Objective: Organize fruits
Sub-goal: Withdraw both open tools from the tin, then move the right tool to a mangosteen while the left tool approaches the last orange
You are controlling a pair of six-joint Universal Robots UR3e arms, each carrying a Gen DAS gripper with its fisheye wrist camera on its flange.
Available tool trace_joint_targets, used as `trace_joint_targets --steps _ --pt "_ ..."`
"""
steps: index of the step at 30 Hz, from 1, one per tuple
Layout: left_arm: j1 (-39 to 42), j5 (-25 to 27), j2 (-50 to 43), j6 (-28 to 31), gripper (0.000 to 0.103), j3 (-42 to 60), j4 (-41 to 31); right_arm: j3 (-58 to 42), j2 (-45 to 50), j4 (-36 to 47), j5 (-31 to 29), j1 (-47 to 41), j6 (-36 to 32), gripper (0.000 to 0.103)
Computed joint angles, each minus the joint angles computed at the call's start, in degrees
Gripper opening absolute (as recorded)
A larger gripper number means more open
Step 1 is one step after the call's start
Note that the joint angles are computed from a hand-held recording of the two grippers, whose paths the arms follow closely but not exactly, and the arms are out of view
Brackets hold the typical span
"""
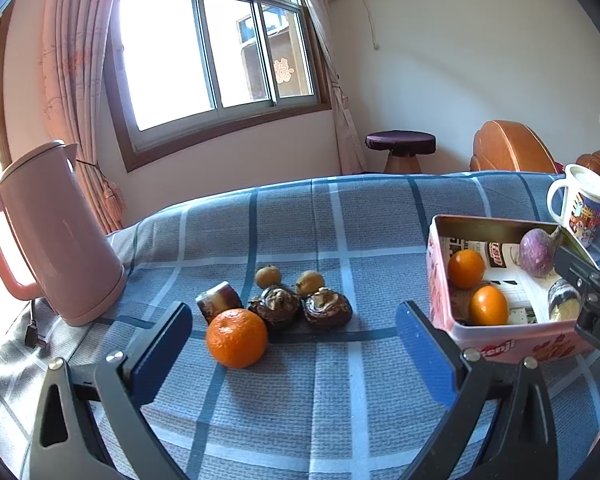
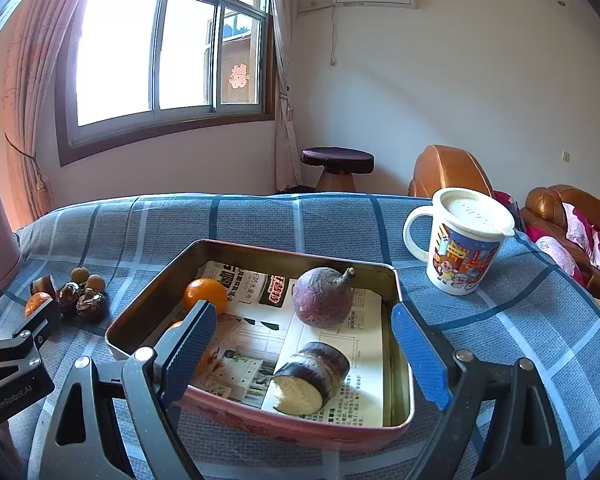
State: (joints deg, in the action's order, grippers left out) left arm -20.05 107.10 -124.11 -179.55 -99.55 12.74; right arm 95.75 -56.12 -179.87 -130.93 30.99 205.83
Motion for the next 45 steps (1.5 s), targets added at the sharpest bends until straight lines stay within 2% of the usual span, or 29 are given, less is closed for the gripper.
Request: trace_joint_targets --steps 7,26,31,38,42,45 --pt "3.17 -0.38 0.77 2.26 0.103 -1.85 1.23 -5.81 2.73 4.71 -0.35 2.25 1.02 0.091" --pt "14.04 -6.83 3.21 4.5 0.103 -5.89 1.76 -25.88 12.79 16.44 2.01 6.61 2.89 0.09" --pt "17.18 -8.14 3.05 5.06 0.103 -5.24 0.26 -31.42 15.78 18.32 3.81 7.27 1.89 0.09" --pt "19.98 -5.67 2.09 3.83 0.103 -2.45 -4.86 -43.39 22.04 22.94 9.63 7.77 -1.49 0.09" --pt "19.68 -2.72 1.12 4.45 0.103 -1.13 -6.25 -54.88 27.56 29.93 12.91 7.55 -3.28 0.075" --pt "20.47 -4.09 1.52 4.35 0.103 -1.39 -7.28 -62.54 31.04 35.88 16.97 6.03 -2.93 0.072"
